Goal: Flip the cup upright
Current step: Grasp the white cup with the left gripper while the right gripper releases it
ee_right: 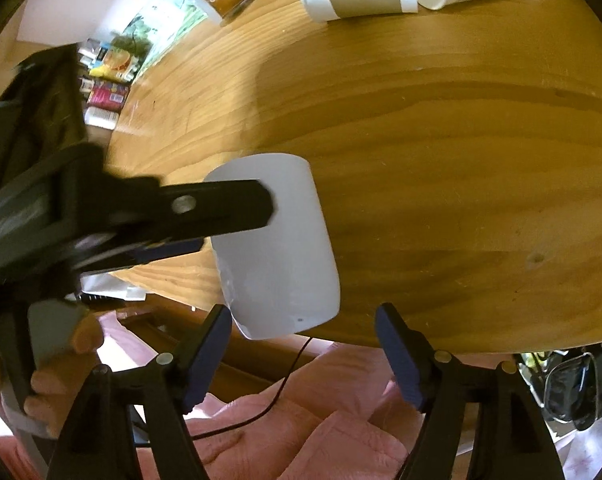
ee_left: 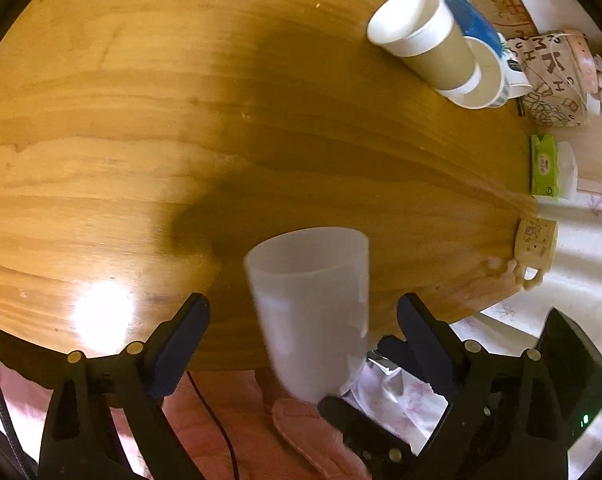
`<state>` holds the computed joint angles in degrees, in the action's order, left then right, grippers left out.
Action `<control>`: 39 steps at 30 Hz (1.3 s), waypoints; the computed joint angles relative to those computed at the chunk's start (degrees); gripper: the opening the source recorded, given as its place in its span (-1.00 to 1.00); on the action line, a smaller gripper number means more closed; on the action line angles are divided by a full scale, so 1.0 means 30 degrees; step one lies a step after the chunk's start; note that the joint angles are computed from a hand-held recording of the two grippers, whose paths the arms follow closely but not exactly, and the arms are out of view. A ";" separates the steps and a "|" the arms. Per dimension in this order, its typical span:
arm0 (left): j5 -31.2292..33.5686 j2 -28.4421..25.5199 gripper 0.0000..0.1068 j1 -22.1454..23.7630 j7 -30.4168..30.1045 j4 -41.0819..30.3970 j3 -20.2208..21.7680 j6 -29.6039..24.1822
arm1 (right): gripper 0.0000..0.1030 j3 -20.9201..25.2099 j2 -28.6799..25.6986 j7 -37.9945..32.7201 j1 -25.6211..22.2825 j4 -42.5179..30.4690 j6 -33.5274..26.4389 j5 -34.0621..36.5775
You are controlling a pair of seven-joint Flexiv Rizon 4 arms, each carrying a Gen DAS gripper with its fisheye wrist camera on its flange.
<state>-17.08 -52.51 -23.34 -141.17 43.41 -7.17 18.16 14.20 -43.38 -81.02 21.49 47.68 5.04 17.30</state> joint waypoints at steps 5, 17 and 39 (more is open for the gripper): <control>-0.0602 -0.0013 0.67 0.0282 -0.0339 0.0630 -0.0266 0.0195 | 0.47 0.0182 0.0083 -0.0810 -0.0167 -0.0206 -0.0495 0.0182; -0.1105 0.0916 0.36 0.0674 -0.0398 0.2605 -0.0374 0.1239 | 0.50 0.0024 0.0278 -0.1008 -0.0053 -0.0193 -0.0676 0.0180; 0.2186 0.0176 0.35 -0.0813 -0.0382 -0.0149 0.1084 0.1755 | 0.50 -0.0037 0.2029 -0.0783 -0.0262 0.2539 0.1155 0.0008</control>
<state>-10.52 -51.99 -25.78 -142.32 42.96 -3.92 23.43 14.09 -37.29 -83.37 20.70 55.29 8.50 17.33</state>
